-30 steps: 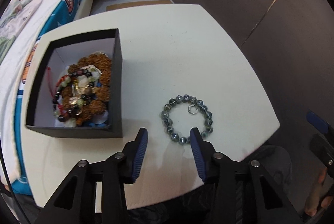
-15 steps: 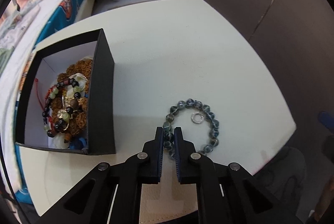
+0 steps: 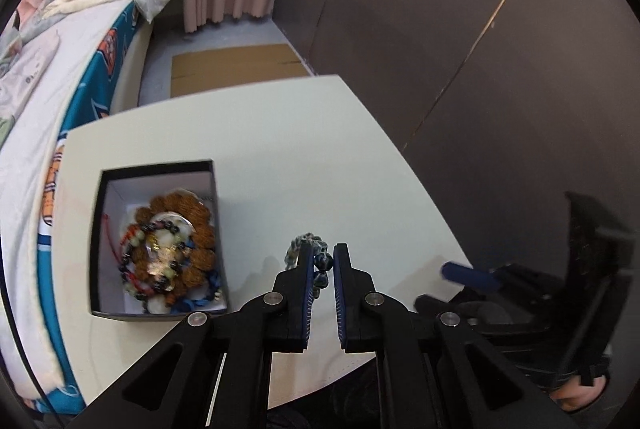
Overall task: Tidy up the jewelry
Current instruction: 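Carry the grey bead bracelet into the box with the left tool while the right grasps the small silver ring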
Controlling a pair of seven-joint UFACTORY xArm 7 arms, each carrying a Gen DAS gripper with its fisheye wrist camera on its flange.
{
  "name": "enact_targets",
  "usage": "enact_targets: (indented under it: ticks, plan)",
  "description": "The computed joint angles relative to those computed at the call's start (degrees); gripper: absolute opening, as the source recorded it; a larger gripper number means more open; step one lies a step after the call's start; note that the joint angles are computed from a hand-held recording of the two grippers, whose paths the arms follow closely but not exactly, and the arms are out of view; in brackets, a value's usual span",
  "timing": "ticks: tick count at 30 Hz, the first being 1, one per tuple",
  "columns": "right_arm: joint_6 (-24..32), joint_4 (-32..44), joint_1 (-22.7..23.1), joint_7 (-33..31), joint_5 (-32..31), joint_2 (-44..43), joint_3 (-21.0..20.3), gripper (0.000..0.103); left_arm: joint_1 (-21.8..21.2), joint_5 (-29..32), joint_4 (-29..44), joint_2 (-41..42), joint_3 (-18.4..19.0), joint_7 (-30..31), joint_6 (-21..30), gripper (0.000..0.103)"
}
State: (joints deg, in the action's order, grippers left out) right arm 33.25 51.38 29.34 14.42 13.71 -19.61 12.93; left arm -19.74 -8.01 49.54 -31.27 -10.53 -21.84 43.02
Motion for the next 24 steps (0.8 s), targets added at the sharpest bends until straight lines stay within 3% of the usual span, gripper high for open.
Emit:
enact_targets:
  ticks: [6, 16, 22, 24]
  plan:
    - [0.27, 3.96, 0.48, -0.41, -1.71, 4.89, 1.32, 0.043, 0.33, -2.46, -1.07, -3.55, 3.11, 1.4, 1.1, 0.01]
    - [3.26, 11.87, 0.94, 1.46, -7.3, 14.21, 3.11, 0.031, 3.95, -1.57, 0.12, -7.37, 5.09, 4.26, 4.22, 0.01]
    - [5.09, 15.47, 1.52, 4.22, -13.08, 17.91, 3.41, 0.027, 6.18, -1.12, 0.21, -7.69, 5.92, 5.65, 5.64, 0.01]
    - [6.11, 16.61, 1.76, 5.86, -15.93, 18.66, 3.46, 0.019, 6.62, -1.17, 0.42, -7.52, 6.25, 6.21, 5.99, 0.01]
